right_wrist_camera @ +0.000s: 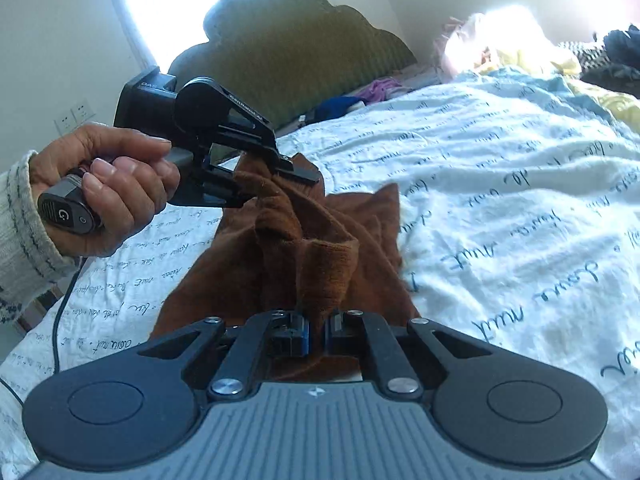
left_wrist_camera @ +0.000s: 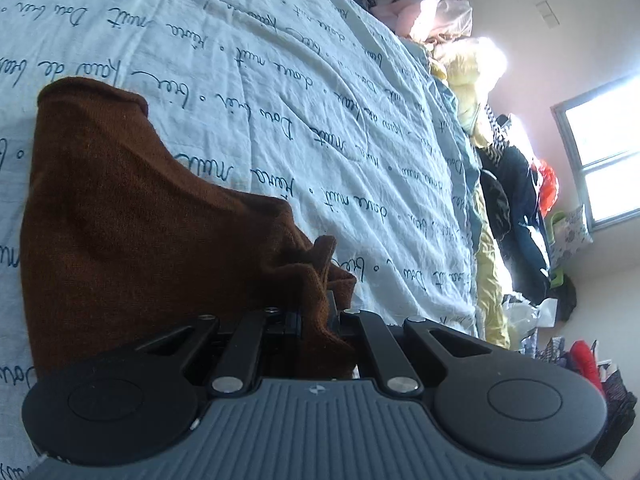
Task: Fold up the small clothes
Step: 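Lift the sweater edge with the left gripper while the right gripper pinches the sweater beside it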
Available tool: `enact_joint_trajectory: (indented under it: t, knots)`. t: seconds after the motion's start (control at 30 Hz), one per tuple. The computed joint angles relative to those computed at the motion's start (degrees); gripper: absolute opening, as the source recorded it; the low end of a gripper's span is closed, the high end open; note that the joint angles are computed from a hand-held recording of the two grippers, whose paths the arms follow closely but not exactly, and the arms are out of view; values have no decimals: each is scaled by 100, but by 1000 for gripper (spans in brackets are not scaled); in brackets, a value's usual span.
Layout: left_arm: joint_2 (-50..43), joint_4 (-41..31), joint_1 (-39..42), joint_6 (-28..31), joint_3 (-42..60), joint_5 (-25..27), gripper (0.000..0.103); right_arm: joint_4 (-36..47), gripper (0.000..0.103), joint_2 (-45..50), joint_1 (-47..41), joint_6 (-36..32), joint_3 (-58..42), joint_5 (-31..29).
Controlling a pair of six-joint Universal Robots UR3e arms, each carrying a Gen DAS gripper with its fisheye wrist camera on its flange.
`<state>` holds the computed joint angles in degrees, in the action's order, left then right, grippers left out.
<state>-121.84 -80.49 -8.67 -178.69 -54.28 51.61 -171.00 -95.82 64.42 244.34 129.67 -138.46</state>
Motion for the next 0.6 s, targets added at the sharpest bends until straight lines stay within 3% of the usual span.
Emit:
enact_joint_trajectory:
  t: [0.2,0.43,0.53,0.6]
  knots:
    - [-649,-84,-550,-207,961,647,8,-28,7,-302,-153,341,399,370]
    - [-921,310,-713,-596,1121,1045,16,-1381,11,-760,-1098,258,1464,1660]
    - [-731,790,-754,-601,762,1254,16,-1814,16,-912,-1253,337,1777,1891]
    - [-579,1031,-749,-549,531,1310,14,-1862,28,-946,-1115,451,1787,1722]
